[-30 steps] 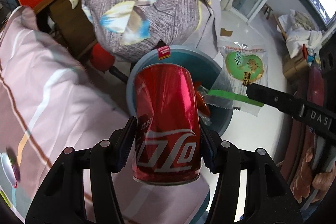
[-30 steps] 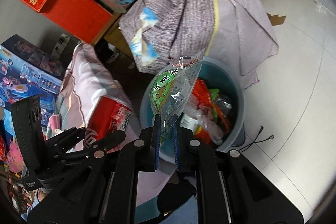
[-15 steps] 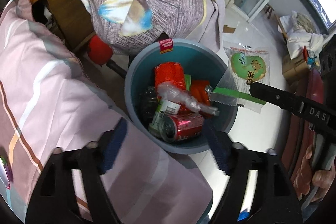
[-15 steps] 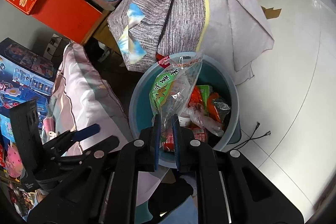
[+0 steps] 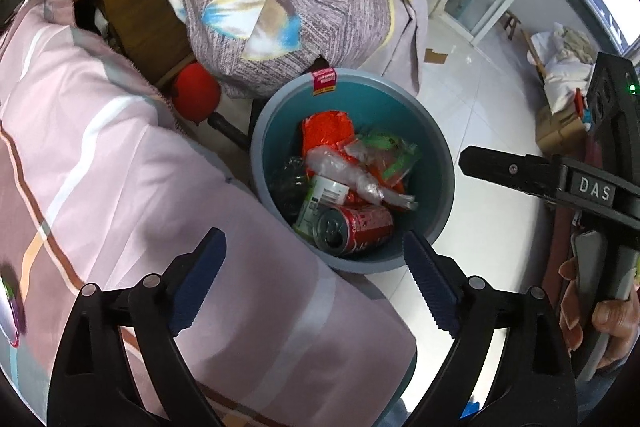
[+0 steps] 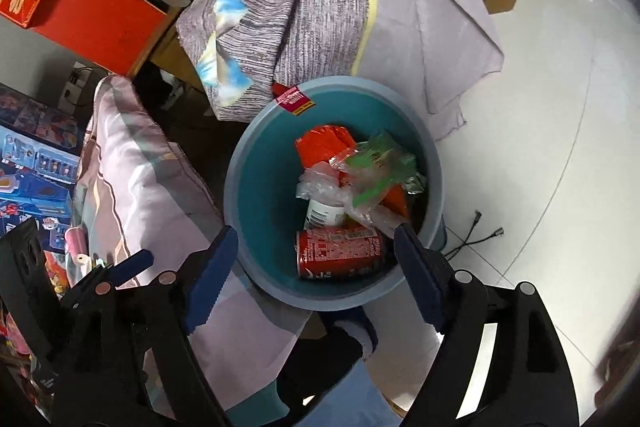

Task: Collect trash
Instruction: 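Move both open tools back over the bed toward the white cups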

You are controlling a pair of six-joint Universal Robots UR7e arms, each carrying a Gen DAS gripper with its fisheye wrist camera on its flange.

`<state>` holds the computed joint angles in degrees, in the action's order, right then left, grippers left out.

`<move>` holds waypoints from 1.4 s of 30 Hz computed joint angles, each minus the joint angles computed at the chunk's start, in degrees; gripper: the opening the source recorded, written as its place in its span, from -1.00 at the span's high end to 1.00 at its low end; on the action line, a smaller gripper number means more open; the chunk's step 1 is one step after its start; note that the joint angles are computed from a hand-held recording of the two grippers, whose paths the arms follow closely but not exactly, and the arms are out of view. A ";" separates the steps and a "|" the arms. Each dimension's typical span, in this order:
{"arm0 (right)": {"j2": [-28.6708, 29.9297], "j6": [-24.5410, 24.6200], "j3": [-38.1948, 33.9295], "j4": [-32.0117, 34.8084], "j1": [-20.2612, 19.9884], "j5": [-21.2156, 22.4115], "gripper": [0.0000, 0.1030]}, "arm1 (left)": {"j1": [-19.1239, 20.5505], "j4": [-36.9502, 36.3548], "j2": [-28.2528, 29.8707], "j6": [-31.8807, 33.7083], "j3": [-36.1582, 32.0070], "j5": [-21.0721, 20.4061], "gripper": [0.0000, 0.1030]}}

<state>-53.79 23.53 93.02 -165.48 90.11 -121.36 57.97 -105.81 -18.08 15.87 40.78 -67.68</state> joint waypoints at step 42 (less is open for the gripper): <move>28.23 1.28 -40.22 31.35 14.45 -3.44 -0.59 | 11.55 -10.56 -20.50 -5.19 11.10 2.29 -0.92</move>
<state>-25.56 24.82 52.80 -134.13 104.56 -124.80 69.52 -116.38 -38.58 10.67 51.89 -65.39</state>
